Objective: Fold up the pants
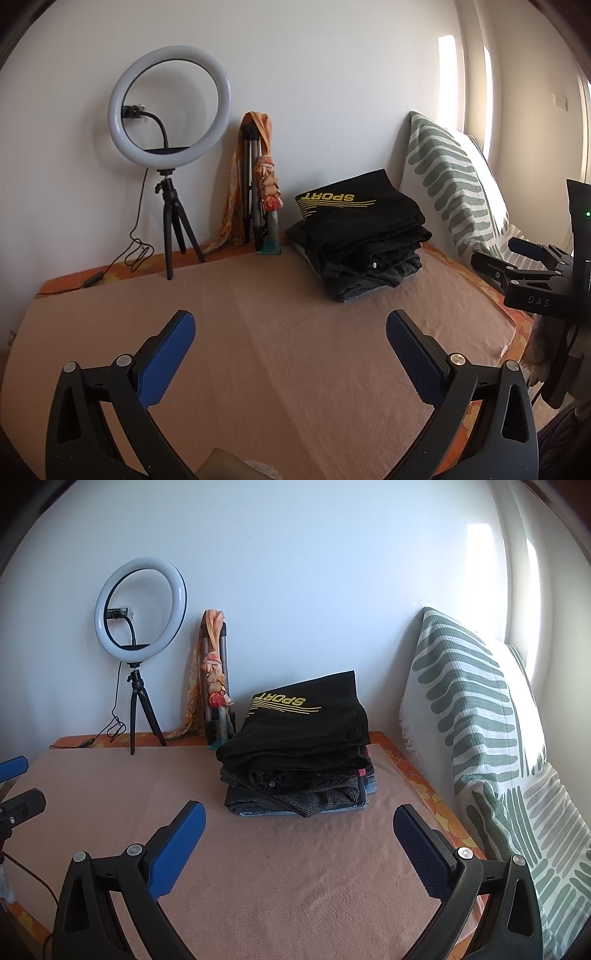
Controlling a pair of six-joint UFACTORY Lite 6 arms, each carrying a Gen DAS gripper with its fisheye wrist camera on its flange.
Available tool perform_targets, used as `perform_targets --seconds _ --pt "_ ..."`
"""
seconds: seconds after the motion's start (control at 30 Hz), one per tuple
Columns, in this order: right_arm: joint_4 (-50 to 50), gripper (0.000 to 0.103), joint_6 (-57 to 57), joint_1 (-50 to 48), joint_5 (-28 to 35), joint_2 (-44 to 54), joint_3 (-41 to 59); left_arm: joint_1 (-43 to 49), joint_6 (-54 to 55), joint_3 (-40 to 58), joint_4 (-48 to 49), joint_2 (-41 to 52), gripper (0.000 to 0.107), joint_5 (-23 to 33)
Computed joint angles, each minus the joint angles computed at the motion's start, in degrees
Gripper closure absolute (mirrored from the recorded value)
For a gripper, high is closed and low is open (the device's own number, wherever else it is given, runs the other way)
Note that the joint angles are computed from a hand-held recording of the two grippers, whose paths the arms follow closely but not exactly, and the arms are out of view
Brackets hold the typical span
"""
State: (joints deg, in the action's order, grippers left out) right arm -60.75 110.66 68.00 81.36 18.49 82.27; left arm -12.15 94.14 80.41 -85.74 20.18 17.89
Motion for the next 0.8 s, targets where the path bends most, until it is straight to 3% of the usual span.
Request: perform_targets --seconds 0.8 --pt "-0.1 0.000 0.1 0.1 0.2 0.1 0.2 0.8 -3.7 0.7 3.2 0.6 0.004 1.2"
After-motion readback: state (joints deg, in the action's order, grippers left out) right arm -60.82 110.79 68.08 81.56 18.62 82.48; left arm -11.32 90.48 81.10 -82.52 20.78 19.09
